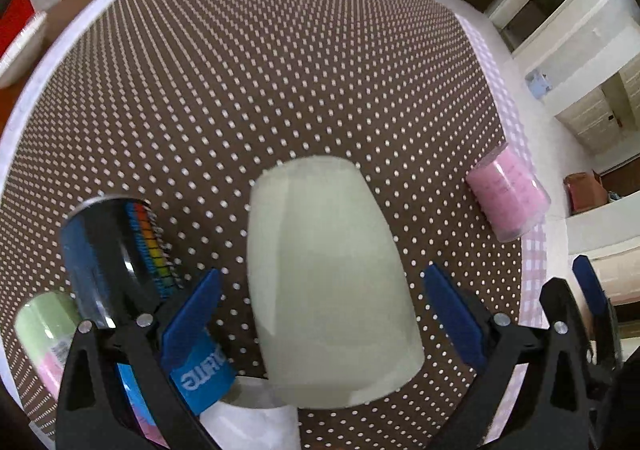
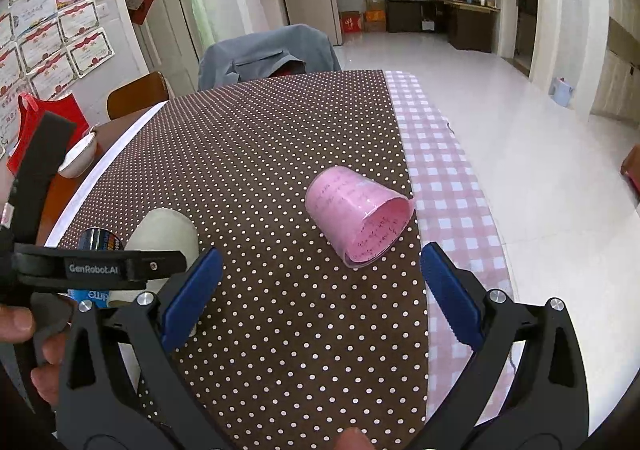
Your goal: Flip cup upside down
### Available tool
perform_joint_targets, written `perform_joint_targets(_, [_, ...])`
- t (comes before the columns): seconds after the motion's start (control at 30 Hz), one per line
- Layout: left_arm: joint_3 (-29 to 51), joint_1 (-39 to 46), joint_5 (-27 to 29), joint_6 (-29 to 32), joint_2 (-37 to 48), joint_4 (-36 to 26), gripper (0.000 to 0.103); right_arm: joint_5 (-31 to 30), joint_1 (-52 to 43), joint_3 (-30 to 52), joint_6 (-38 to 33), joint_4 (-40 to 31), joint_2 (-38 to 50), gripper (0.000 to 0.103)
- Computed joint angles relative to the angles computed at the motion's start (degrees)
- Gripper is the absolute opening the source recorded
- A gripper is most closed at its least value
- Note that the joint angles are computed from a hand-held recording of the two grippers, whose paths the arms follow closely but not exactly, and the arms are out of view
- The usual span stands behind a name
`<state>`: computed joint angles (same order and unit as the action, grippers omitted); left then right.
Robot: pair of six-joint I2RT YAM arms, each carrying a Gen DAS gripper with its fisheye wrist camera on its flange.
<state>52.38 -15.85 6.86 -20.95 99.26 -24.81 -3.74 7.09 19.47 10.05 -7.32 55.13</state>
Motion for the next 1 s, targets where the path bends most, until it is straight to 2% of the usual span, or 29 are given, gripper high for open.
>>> perform_joint_targets(0.03, [0.67, -0.17, -0.04, 0.37, 0.94, -0.21, 0.099, -0.09, -0.07, -0.1, -0.01, 0.04, -0.03, 0.097])
perform_joint_targets(0.07, [1.03, -0.58, -0.95, 0.85, 1.42, 0.0, 0.094, -0.06, -0.06, -0.21, 0.0, 0.01, -0.12, 0.097])
perform_joint_targets(0.1, [1.52, -0.92, -1.52, 1.44, 1.88, 0.05, 0.08, -0.15, -0.1, -0.37, 0.02, -0.11, -0.41, 0.097])
perform_joint_targets(0.33, [4.27, 1.12, 4.14, 3.72, 5.03, -0.66, 0.078, -0.12, -0.59, -1.1, 0.51, -3.41, -4.95, 0.097])
perform_joint_targets(0.47, [3.38, 3.14, 7.13, 4.89, 3.22, -0.91, 0.078, 0.29, -0.67, -1.73, 0.91, -6.87, -9.61, 0.097])
perform_joint_targets(0.63, [0.86, 5.91, 10.36, 7.56, -4.37, -3.43, 0.078, 1.3, 0.21, -1.92, 1.54, -11.28, -14.99, 0.097])
perform_joint_targets(0.87, [-4.71, 8.24, 12.89, 9.66, -19.63, -9.01, 0.078, 4.32, 3.25, -2.1, 3.41, -20.03, -25.68, 0.097])
perform_joint_targets(1.0, [-9.72, 8.59, 13.02, 10.18, -30.62, -11.89, 0.078, 8.61, 8.46, -2.04, 6.21, -27.22, -34.21, 0.097])
